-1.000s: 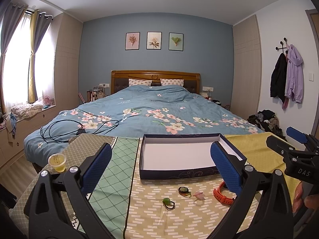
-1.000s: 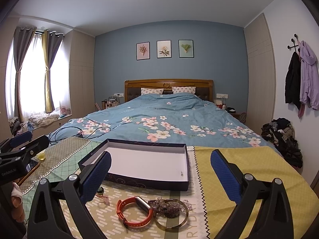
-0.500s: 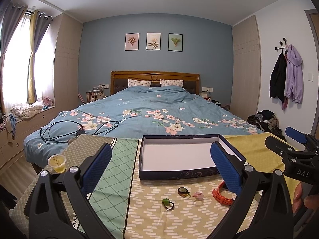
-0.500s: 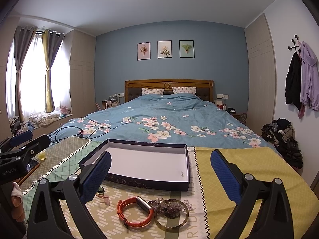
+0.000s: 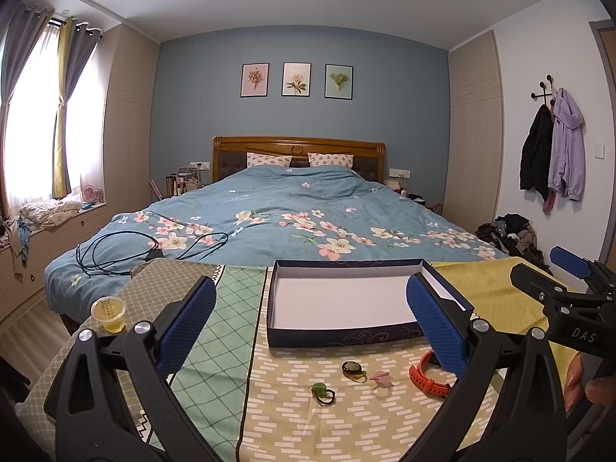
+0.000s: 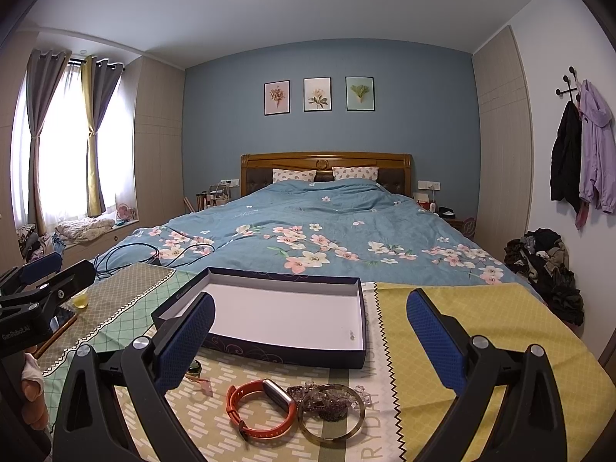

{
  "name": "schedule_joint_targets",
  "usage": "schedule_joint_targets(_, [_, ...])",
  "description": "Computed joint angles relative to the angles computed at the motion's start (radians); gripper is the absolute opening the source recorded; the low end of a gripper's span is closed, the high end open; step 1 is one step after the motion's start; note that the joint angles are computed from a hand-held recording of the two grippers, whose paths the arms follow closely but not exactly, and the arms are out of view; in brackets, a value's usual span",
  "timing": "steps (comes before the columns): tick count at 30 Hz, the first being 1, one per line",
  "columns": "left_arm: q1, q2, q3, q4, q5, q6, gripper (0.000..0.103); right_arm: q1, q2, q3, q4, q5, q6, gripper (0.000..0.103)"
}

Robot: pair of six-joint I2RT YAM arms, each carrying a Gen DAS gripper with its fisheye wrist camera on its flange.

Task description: Organize jewelry

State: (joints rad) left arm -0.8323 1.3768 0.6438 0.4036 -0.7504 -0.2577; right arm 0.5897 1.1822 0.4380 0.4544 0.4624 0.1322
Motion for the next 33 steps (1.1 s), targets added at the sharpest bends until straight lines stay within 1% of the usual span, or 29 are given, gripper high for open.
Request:
schedule_joint_targets(13, [-0.006,-0.005,0.002,-0.017,0.001,-0.013,0.098,-0.007,0.006,0.002,-0.001,-0.008,0.004,0.096])
schedule_joint_targets(33, [-0.005,-0.004,-0.003,-0.015,0.006,-0.019,0.098,-0.015,0.017,-0.008,0.015,-0.016,0.005,0.096])
